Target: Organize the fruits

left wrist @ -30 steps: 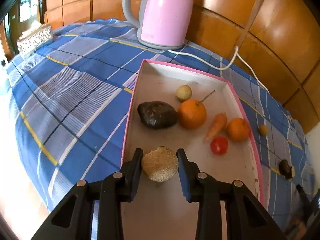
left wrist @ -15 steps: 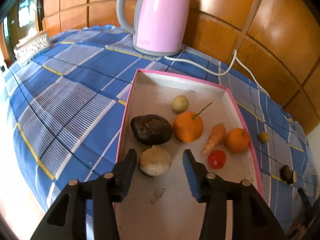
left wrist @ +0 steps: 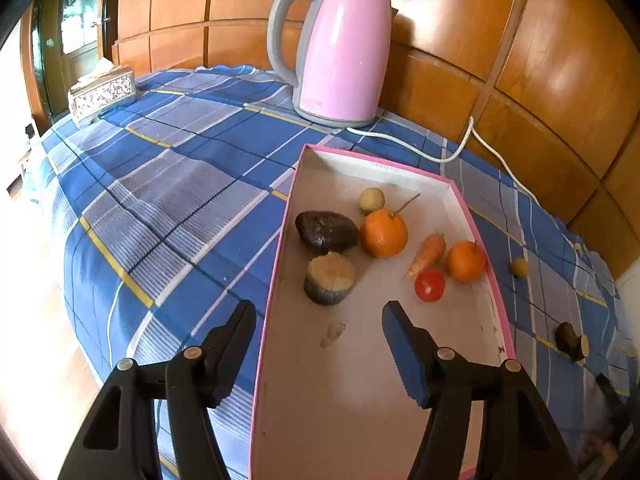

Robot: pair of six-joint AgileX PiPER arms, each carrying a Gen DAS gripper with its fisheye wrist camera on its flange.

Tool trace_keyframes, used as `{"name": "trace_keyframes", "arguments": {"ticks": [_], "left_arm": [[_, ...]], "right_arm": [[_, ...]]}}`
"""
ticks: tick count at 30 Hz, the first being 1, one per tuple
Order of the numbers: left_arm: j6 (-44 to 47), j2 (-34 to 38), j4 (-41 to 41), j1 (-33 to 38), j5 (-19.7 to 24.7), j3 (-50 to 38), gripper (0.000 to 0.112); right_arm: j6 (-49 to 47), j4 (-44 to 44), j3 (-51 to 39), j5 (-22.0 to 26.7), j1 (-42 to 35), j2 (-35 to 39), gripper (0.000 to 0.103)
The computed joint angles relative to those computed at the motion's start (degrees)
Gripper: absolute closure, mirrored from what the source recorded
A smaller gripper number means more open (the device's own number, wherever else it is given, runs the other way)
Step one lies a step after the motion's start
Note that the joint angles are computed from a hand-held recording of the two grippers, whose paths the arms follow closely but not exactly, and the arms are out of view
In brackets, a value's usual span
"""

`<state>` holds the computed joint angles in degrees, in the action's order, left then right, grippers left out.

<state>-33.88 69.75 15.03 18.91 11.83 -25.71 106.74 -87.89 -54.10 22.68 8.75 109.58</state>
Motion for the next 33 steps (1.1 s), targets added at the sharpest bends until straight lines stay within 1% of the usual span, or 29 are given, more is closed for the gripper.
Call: {"name": "trace_keyframes", "arguments": {"ticks": [3,5,6,7,16,25,29,33], "left_arm": [[-3.5,-1.68,2.86,-1.36,0.6,0.99,0.044],[-8.46,-2.72,6.88,-2.64,0.81,1.76,0.04],[-10.07,-3.16,8.21,-3.16,0.83,2.12,0.04],[-10.02,-3.46,8.14,-3.33,0.81,2.38,0.039],[-6.28,-5.2,4.11,-3.52,1.17,3.85,0.038],[1.22,-5.48,-2.98,-0.72,0.3,5.11,0.037],[6.0,-6.02,-7.19,1.17,0.06,5.6,0.037],[7.84,-6.3,-8.94,2.35,-0.1,5.99,0.034]], "right_arm": [[0.06,-0.04,0.01,0.01,0.01,0.0,0.047],[0.09,-0.07,0.03,0.0,0.01,0.0,0.047],[0.09,-0.07,0.03,0.0,0.01,0.0,0.047],[0.09,-0.07,0.03,0.0,0.01,0.0,0.047],[0.11,-0.03,0.03,0.08,0.07,0.01,0.047],[0.2,-0.08,0.05,0.08,0.09,0.01,0.047],[0.2,-0.08,0.05,0.08,0.09,0.01,0.047],[0.0,0.11,0.12,0.08,0.11,0.0,0.047]]}}
